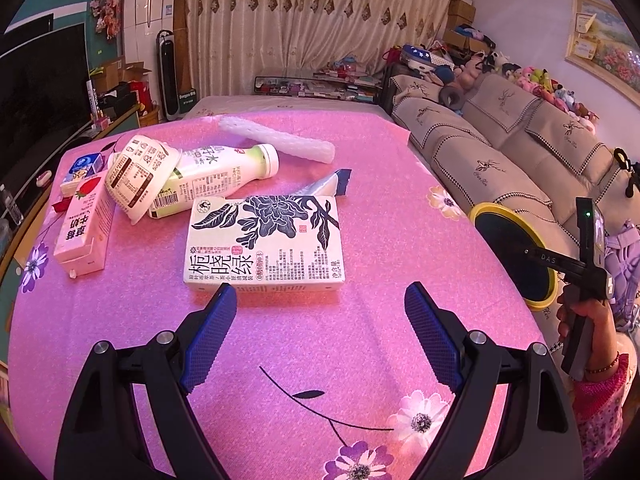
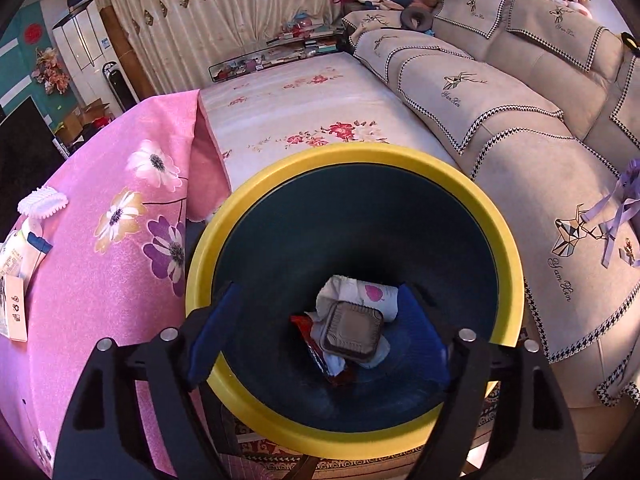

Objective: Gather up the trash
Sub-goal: 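Carry the brown container over the yellow bin and open the right tool, then reach the left tool to the white flower-print drink carton and grasp it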

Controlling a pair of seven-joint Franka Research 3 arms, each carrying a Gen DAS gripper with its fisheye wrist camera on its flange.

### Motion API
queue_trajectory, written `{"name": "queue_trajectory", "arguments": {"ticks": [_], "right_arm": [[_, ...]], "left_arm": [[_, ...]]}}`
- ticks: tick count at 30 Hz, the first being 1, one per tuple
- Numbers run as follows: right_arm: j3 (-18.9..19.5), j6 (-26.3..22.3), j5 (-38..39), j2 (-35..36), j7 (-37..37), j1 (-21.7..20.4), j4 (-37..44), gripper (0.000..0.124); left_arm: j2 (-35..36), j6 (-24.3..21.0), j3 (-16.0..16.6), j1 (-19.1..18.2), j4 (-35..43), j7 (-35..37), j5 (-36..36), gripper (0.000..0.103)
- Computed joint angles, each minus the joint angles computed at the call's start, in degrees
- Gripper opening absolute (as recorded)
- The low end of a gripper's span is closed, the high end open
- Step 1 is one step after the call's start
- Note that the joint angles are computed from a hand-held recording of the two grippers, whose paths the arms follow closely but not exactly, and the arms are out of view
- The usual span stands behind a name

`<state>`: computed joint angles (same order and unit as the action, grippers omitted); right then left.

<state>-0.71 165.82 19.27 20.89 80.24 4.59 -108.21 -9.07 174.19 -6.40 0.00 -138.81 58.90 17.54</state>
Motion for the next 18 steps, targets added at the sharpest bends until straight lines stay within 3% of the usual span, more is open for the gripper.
{"name": "queue_trajectory", "arguments": {"ticks": [8, 13, 18], "right_arm": [[1.7, -0.2, 2.5, -0.5, -2.4, -0.6, -0.1, 0.078], [1.9, 0.2, 3.2, -0.8, -3.3, -0.3, -0.2, 0.078], [2.1, 0.3, 3.9, -1.0, -4.0, -0.3, -0.3, 0.078]], "left_arm": [[2.5, -1.2, -0.8, 2.3, 2.3, -3.7, 4.2, 0.085], [3.6, -0.7, 0.9, 3.3, 2.7, -3.8, 4.6, 0.085], [4.7, 1.4, 5.2, -0.1, 1.8, 10.5, -9.9, 0.085]]}}
